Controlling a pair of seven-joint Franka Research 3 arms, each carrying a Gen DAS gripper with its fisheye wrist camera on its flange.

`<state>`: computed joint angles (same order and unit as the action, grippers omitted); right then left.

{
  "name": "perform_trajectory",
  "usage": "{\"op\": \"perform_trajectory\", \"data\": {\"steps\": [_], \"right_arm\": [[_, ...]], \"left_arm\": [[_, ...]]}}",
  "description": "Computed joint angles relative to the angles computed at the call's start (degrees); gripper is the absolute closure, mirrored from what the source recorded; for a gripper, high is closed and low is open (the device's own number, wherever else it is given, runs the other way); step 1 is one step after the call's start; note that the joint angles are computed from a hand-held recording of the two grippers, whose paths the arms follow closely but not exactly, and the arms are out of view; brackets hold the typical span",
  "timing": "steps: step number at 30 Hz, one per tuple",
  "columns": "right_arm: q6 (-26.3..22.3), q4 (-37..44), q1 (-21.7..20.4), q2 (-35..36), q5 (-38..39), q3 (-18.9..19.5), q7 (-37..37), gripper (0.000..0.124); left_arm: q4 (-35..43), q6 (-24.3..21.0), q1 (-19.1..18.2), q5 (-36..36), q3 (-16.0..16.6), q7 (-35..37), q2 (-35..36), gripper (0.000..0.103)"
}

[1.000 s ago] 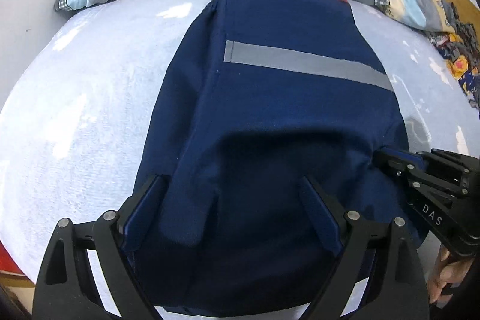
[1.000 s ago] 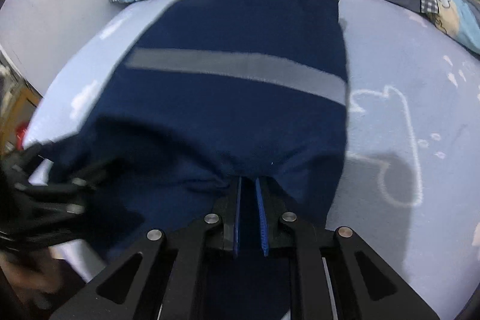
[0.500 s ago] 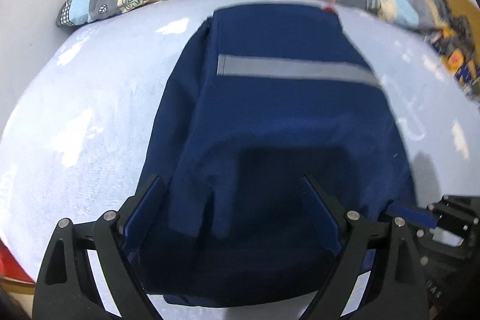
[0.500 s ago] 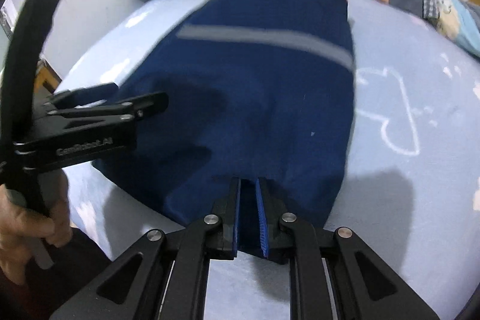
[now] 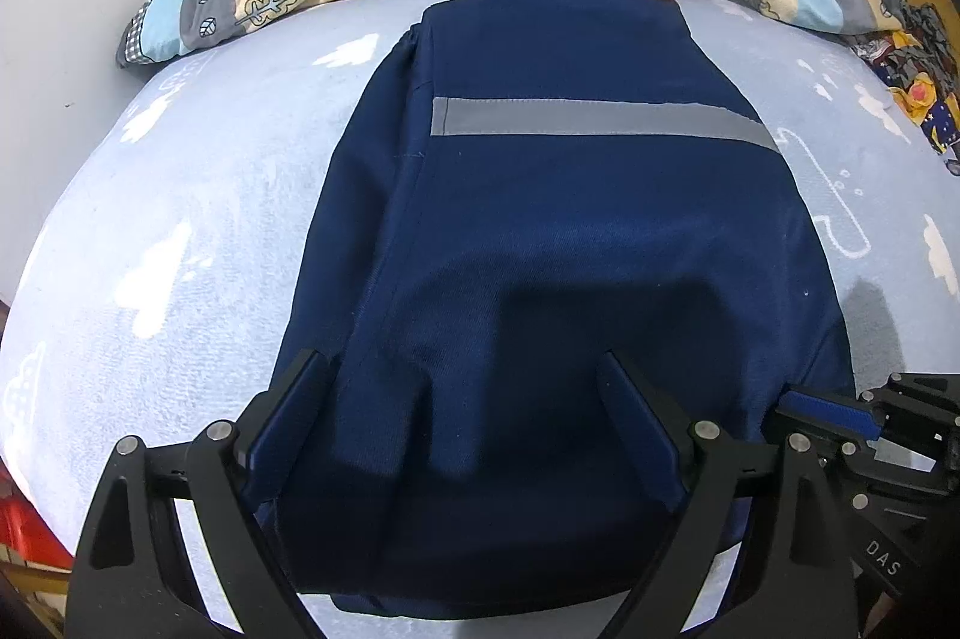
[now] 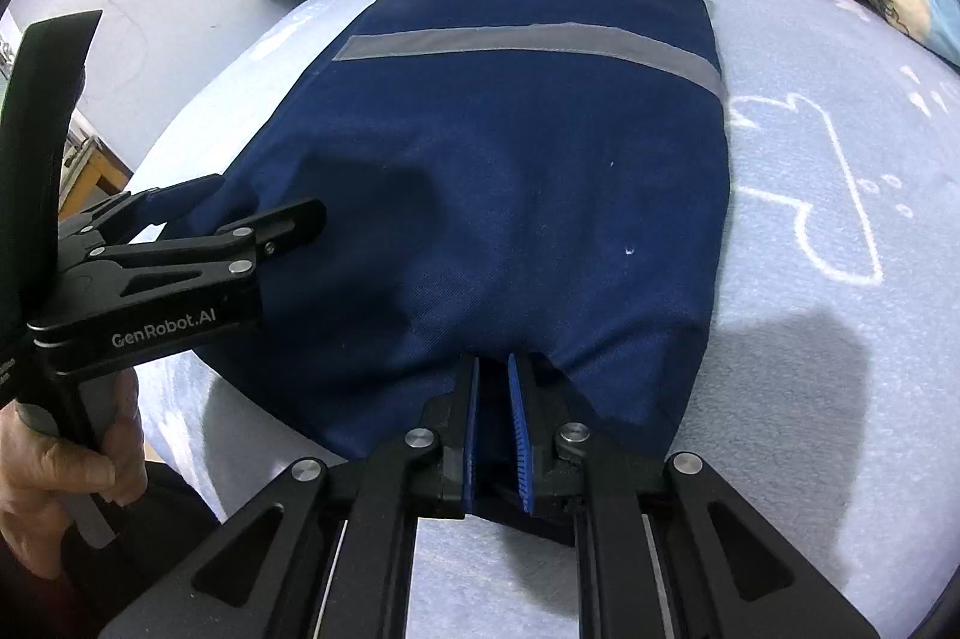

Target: Fold large clothes

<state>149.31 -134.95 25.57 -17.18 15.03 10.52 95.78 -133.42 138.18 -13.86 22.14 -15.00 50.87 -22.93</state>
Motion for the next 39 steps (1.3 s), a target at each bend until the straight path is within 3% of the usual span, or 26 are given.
{"op": "perform_trajectory", "data": {"steps": [6,9,11,13,14,15,16,18,22,26,34,35,36,37,39], "right_arm": [[0.43,-0.43,-0.23,-0.11,-0.86,0.3,0.01,0.111],[-0.92,0.23,0.84,-0.1,1.95,-1.34,-2.46,0.111],[-2.59,0.62,2.89,-1.0,10.77,-4.96,-7.49,0.106],[-3.65,1.14,4.09,-2.22,19.97,-8.12,-13.36,0.082],[-2.55,0.85,3.66,-3.03,21.91,-8.27,-14.83,0.064],[-1.05,0.46,3.09,-3.85,23.55,-8.35,-16.09,0.052],[0.59,0.15,2.62,-4.63,25.8,-8.98,-17.35,0.049],[1.5,0.28,1.46,-4.72,29.07,-10.07,-18.27,0.047],[-1.83,2.23,-2.3,-0.75,30.89,-11.0,-15.62,0.045],[-5.51,4.22,-3.91,3.65,37.48,-11.6,-17.14,0.045],[-10.18,10.34,-5.39,11.23,49.03,-9.28,-27.98,0.045],[-9.7,10.9,-5.66,12.02,48.48,-8.62,-28.43,0.045],[-8.51,11.56,-5.69,12.72,47.73,-7.81,-28.55,0.046],[-7.68,11.86,-5.77,12.88,47.45,-7.3,-28.49,0.048],[-5.21,12.17,-5.6,12.43,44.83,-6.16,-27.12,0.066]], "left_arm": [[0.09,0.11,-0.25,-0.43,0.41,0.63,0.16,0.011],[-1.41,4.3,-1.35,-5.98,3.84,3.06,-2.19,0.011],[-3.15,8.72,-1.99,-11.24,7.35,5.28,-4.76,0.011],[-3.87,10.53,-2.14,-15.52,9.92,7.46,-5.77,0.009],[-3.67,10.21,-3.58,-20.28,13.05,10.01,-5.6,0.009],[-3.33,9.53,-4.56,-24.13,14.98,12.23,-5.17,0.008],[-2.65,8.29,-6.83,-30.39,18.65,15.87,-4.24,0.008],[-1.45,6.07,-8.89,-38.87,22.81,20.76,-2.54,0.008],[1.37,1.08,-11.91,-54.93,29.75,31.17,2.3,0.008],[2.79,-2.45,-11.36,-64.64,31.26,35.52,6.33,0.008],[5.94,-6.36,-8.31,-73.4,28.46,44.59,9.86,0.009],[6.26,-5.84,-7.79,-72.75,27.28,44.26,10.05,0.011],[6.47,-5.43,-7.42,-73.03,26.27,44.68,10.18,0.028],[6.99,-5.88,-7.34,-73.22,25.42,45.26,10.5,0.032],[7.93,-3.98,-5.75,-65.49,21.29,42.16,10.52,0.032]]}}
